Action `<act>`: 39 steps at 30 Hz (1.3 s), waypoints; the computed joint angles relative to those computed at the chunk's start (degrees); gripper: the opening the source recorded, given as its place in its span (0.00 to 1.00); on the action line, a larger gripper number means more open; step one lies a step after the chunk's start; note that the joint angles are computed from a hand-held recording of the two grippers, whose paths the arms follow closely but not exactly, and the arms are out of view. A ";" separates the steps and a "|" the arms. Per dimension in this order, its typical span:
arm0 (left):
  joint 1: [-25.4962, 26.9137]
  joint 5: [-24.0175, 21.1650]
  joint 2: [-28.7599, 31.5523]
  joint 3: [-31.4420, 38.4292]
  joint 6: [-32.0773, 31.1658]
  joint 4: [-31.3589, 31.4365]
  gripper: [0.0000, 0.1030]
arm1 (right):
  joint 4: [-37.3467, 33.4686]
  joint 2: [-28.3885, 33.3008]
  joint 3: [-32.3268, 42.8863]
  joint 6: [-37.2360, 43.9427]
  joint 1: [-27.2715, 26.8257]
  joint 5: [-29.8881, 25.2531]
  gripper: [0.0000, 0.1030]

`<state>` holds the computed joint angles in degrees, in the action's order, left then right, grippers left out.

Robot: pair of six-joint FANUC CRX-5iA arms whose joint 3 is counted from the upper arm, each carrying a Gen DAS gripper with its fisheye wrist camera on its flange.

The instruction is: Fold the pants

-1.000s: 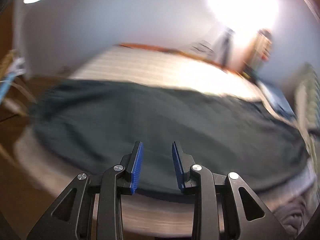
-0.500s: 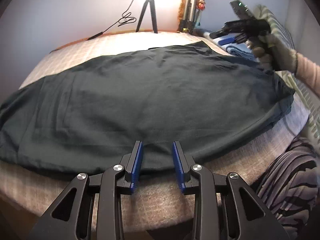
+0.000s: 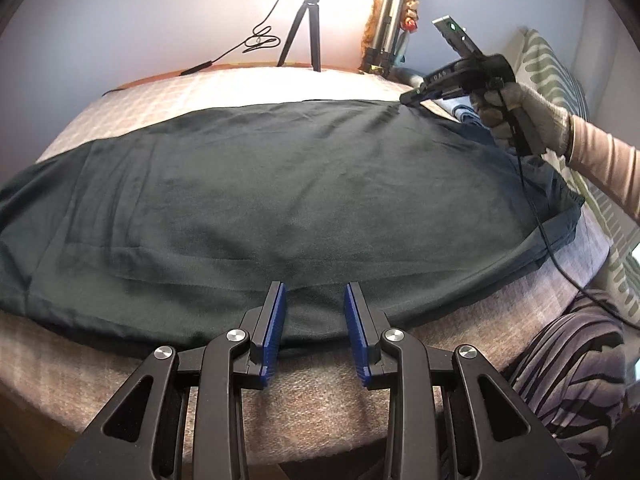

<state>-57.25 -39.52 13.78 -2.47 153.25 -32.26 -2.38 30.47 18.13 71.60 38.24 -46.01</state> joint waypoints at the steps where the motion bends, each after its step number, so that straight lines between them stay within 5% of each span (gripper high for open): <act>1: 0.45 0.61 -0.52 -0.61 0.50 0.75 0.29 | 1.08 0.39 0.23 -0.93 0.16 -0.28 0.06; 3: 0.93 0.31 -2.14 -1.88 3.10 0.69 0.42 | 1.67 0.80 1.17 -2.25 0.23 -1.83 0.30; 8: 1.72 -1.65 -9.08 -7.61 17.96 -3.58 0.55 | 2.75 -4.35 -3.80 -4.08 1.00 1.36 0.45; 11: 2.59 -3.64 -14.69 -12.52 27.99 -6.52 0.58 | -0.66 -8.87 -6.88 -2.54 1.29 3.16 0.65; 15: 4.95 -6.66 -23.37 -19.80 40.78 -10.11 0.59 | -1.27 -13.45 -10.06 -1.80 3.22 4.10 0.67; 18: 9.87 -6.42 -29.14 -25.17 44.66 -9.78 0.59 | -1.49 -16.25 -11.76 -2.56 4.96 4.46 0.71; 23: 18.48 -3.34 -33.86 -30.14 41.90 -7.30 0.60 | -1.91 -16.87 -10.02 -1.19 7.78 3.63 0.71; 30: 26.99 1.08 -31.89 -31.73 32.39 -3.12 0.60 | -4.42 -9.91 1.27 4.97 11.17 -0.01 0.71; 39: 30.37 3.64 -28.21 -30.62 24.13 -2.91 0.60 | -9.58 13.40 35.25 12.87 14.38 -14.83 0.71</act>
<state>-26.88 -35.89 -14.43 -33.08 177.37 -35.16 -11.95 43.87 53.38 84.48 52.62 -60.84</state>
